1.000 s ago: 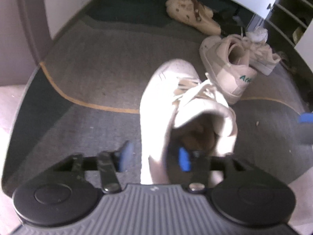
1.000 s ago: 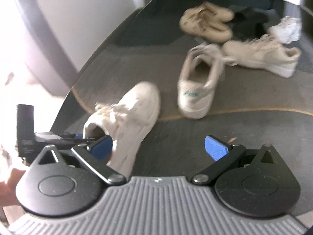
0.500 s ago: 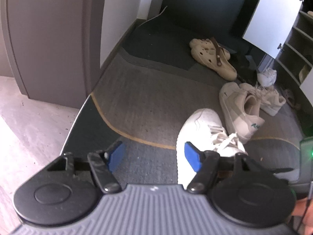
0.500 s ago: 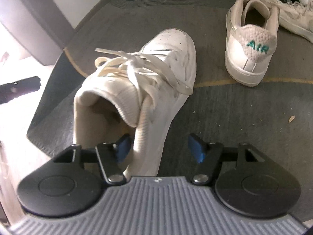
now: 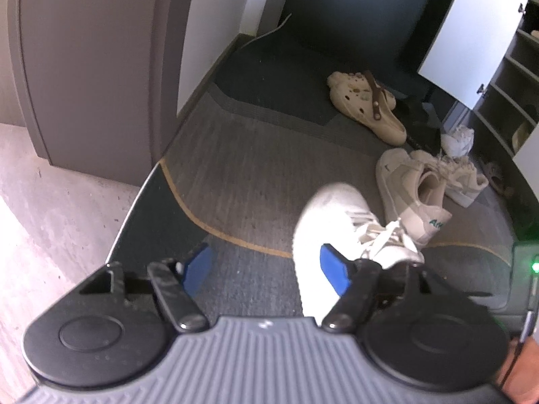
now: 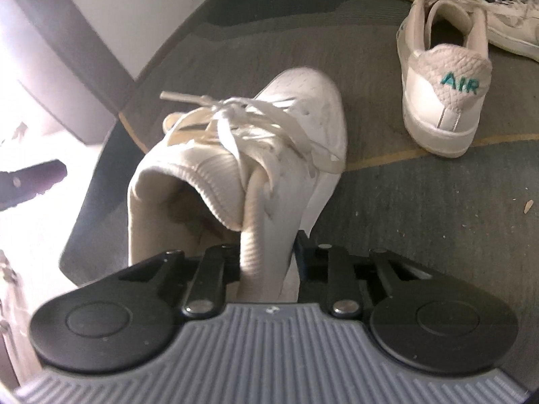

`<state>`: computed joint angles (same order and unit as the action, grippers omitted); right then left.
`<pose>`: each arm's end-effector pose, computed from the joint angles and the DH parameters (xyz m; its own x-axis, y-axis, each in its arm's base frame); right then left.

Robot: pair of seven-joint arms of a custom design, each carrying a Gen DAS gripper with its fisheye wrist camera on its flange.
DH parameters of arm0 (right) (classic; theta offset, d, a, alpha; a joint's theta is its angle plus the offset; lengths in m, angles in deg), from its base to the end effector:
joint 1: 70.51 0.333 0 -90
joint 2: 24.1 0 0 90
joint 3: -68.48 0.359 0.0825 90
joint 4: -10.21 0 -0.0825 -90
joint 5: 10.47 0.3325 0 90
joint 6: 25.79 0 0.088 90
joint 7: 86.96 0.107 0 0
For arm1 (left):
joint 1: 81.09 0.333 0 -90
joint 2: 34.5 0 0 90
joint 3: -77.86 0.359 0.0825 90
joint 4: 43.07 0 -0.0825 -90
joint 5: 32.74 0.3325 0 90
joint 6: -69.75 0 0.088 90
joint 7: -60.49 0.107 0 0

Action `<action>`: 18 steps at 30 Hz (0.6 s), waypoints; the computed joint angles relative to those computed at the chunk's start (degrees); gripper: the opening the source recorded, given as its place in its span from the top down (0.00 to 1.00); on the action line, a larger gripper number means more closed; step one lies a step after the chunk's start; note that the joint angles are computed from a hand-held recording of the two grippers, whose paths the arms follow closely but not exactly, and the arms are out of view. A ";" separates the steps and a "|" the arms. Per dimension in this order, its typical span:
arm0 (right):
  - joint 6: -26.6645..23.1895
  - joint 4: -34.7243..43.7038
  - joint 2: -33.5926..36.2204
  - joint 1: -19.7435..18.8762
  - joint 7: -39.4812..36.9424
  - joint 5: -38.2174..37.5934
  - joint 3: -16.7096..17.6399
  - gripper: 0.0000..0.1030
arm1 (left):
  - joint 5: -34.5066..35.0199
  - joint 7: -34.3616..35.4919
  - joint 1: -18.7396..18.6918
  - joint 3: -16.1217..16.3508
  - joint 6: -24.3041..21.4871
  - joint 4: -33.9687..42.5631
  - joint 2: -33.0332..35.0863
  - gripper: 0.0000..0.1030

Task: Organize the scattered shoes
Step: 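Carry the white sneaker with the right gripper beside the first and open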

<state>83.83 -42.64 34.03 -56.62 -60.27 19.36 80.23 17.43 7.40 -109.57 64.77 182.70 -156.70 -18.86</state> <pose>0.7169 0.3032 0.3240 0.9198 -0.1800 -0.3486 -0.3464 -0.7896 -0.5065 0.4530 -0.3241 0.4009 0.9138 -0.3370 0.2268 -0.1280 -0.7689 -0.6264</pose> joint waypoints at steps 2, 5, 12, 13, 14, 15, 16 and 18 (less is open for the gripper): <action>-0.18 -1.38 -1.00 -0.69 -1.41 1.36 1.05 0.81 | 0.00 -0.15 -0.13 -0.03 -0.61 -0.27 -0.48 0.29; -2.50 -1.83 -2.08 -0.67 0.35 3.15 1.65 0.82 | 0.10 -0.70 -0.31 -0.20 -1.77 -0.47 -1.05 0.29; 2.19 -12.88 -8.20 2.49 4.76 3.59 -0.13 0.82 | -0.14 -1.61 -0.70 -1.23 -6.66 -1.72 -3.68 0.28; 3.31 -14.45 -8.91 2.93 5.93 3.69 -0.35 0.82 | -0.15 -1.74 -0.71 -1.40 -7.46 -1.90 -4.11 0.28; 4.77 -16.38 -9.73 3.43 6.82 3.74 -0.52 0.82 | -0.04 -1.84 -0.69 -1.54 -8.14 -1.92 -4.38 0.28; 6.20 -18.18 -10.48 3.94 7.76 3.75 -0.66 0.82 | 0.10 -1.92 -0.66 -1.67 -8.84 -1.87 -4.61 0.27; 7.83 -20.29 -11.37 4.03 6.93 3.99 -0.27 0.82 | 0.24 -1.99 -0.64 -1.80 -9.54 -1.82 -4.83 0.27; 9.98 -22.79 -12.13 3.88 5.26 4.70 0.57 0.82 | 0.62 -1.83 -0.56 -2.01 -10.78 -1.69 -5.27 0.27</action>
<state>93.81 -65.43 21.90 -52.74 -55.01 24.06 80.80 18.06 5.57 -110.13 62.76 171.92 -158.40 -24.12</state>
